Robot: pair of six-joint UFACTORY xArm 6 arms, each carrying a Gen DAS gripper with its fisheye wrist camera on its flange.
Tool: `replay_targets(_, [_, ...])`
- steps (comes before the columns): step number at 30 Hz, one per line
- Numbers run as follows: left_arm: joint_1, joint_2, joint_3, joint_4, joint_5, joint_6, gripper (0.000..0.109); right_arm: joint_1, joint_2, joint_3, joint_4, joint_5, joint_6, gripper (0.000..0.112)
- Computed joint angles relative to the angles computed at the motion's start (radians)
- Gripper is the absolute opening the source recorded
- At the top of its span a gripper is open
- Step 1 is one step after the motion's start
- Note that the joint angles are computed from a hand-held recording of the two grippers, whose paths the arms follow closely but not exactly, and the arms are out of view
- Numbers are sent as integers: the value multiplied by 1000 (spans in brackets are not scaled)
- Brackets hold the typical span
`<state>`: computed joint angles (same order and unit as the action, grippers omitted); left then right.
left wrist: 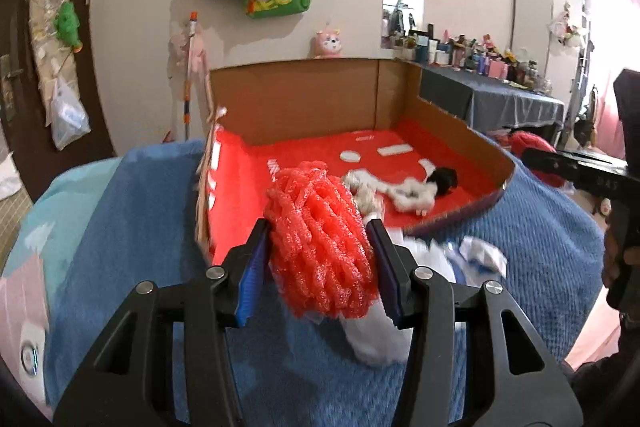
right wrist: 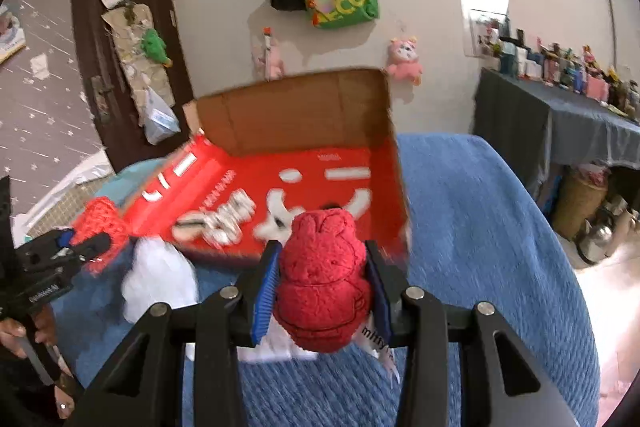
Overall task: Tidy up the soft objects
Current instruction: 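Carry the bunny and foam net into the box and open both tools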
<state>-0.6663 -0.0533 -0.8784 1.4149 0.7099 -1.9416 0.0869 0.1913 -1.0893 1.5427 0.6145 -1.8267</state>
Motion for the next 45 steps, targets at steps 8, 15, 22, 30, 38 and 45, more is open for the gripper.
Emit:
replay_targets(8, [193,162,-187,-153,-200,306,46,86,156,-253,-137,-7,144,43])
replay_targets(15, [270,324,-345,-439,-222,640,46,178,417,-578,-575,39,562,44])
replay_targets(22, [304,421,-423,-626,-233,833,46,207,571,-785,-848,86,775,44])
replay_targets(30, [312,450,-462,-675,-208,900,46,216,636,-866,-991,108,858,44])
replay_targets(38, [299,474,-496,-640,-175,886,47,213,639,-859,-1059,90,923,44])
replay_targets(45, [298,482,-504,-645,-165,899,49,215,641,-856,-1076,73,943,44])
